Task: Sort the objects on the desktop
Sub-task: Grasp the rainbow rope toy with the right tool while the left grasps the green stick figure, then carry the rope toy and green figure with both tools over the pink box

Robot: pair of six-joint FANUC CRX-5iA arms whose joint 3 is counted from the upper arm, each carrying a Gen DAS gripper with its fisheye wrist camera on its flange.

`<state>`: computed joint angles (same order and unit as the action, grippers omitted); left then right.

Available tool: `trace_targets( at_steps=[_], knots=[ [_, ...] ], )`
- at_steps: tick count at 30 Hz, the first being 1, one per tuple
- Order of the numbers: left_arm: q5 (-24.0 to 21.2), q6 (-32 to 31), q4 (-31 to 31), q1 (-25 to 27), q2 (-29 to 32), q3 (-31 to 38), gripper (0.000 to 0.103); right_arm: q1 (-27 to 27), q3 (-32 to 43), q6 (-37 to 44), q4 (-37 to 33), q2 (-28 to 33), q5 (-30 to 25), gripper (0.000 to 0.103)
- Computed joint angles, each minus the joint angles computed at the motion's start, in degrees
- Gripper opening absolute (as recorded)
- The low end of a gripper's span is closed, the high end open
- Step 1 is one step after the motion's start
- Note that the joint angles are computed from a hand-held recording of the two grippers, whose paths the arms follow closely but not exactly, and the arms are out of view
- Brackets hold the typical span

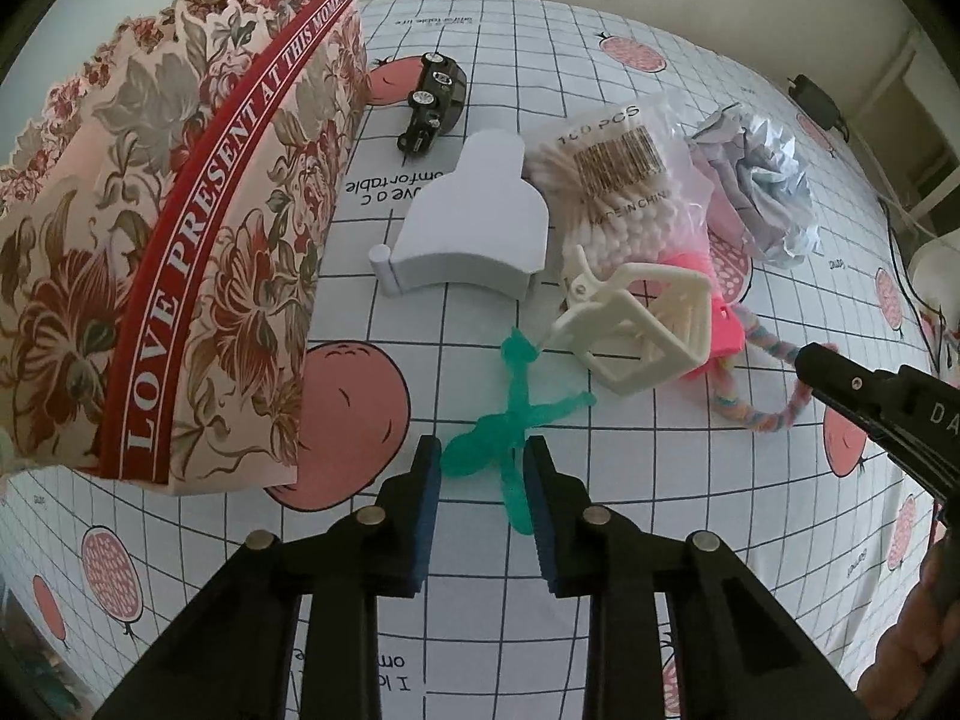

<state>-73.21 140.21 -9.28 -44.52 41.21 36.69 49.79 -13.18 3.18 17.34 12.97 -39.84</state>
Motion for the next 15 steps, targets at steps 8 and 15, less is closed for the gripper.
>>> trace_targets(
  at_steps=[8,15],
  knots=[
    [3.94,1.09,0.16,0.99,-4.78,-4.78,0.029,1.37,-5.82,-10.64,9.58,-4.80,2.09,0.017],
    [7.56,3.76,-3.46,0.05,-8.42,-5.49,0.029,1.78,-11.68,-26.42,27.20,-8.79,3.20,0.017]
  ],
)
